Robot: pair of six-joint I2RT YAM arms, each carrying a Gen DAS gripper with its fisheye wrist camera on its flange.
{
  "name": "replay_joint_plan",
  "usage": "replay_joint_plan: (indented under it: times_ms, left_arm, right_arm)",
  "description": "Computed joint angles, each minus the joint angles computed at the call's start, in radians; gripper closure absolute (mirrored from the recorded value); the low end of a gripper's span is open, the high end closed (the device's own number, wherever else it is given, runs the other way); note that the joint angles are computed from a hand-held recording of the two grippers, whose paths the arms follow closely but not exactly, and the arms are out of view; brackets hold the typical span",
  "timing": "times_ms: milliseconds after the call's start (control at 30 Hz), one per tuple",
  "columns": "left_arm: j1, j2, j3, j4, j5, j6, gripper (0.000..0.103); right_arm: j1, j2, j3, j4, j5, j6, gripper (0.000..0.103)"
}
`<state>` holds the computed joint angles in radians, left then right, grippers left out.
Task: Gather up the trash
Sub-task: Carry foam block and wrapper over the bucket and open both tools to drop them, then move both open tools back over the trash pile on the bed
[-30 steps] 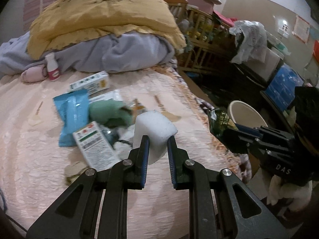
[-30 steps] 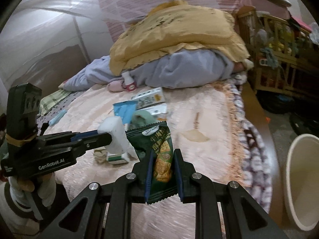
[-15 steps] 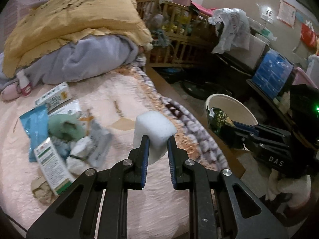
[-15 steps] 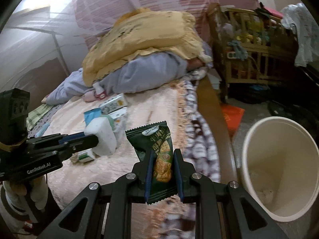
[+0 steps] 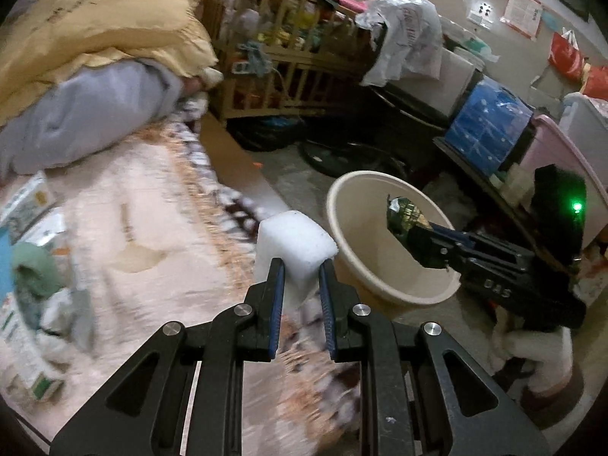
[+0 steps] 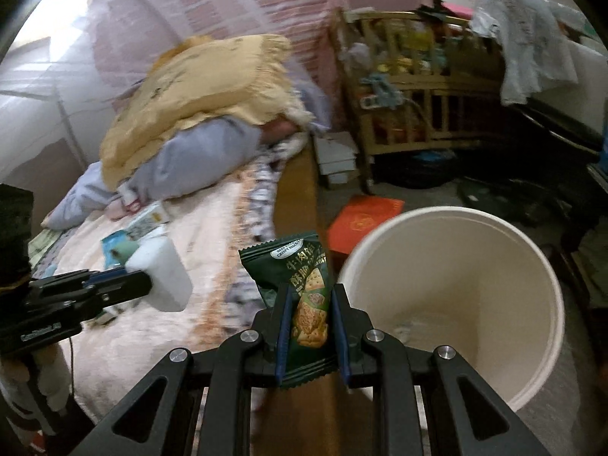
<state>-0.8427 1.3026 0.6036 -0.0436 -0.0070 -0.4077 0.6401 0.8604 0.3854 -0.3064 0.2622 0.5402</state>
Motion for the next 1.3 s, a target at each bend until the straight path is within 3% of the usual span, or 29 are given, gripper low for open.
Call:
replay_joint_plan:
  times_ms: [233, 533, 633, 667, 733, 1033, 1133, 1300]
  left_arm:
    - [-0.066, 0.240, 0.170, 0.057, 0.040, -0.030, 0.087]
    - [-0.099, 0.476, 0.360, 0.123, 0.121, -0.075, 0.086]
    - [-0.100, 0.528, 0.397, 0.143, 0.146, -0.087, 0.080]
    - [-0.098, 0.535, 0.403, 0.146, 0.152, -0.091, 0.073]
    - [-0.097, 0.545, 0.407, 0.154, 0.160, -0.099, 0.060]
    - [-0.077, 0.385, 0.265, 0.102, 0.093, -0.113, 0.057]
    - [-0.078, 0.266, 0.189, 0.038, 0.016, -0.107, 0.057]
    - [-0.104, 0.009, 0.050, -0.118, -0.165, -0.092, 0.057]
  right_arm:
    - [-0.290, -0.088, -0.098, 0.018, -0.147, -0.083, 0.084]
    - [-0.533, -0.074, -0.147, 0.074, -0.271, -0.147, 0.083]
    - [-0.567, -0.045, -0.146, 0.085, -0.270, -0.160, 0.083]
    - [-0.574, -0.038, -0.144, 0.085, -0.262, -0.160, 0.082]
    - [-0.588, -0.040, -0.142, 0.081, -0.252, -0.156, 0.068]
    - [-0.566, -0.076, -0.149, 0.065, -0.238, -0.145, 0.065]
    - [-0.465, -0.104, -0.151, 0.063, -0.196, -0.102, 0.065]
    - [-0.145, -0.116, -0.085, -0.016, -0.010, 0.068, 0.064]
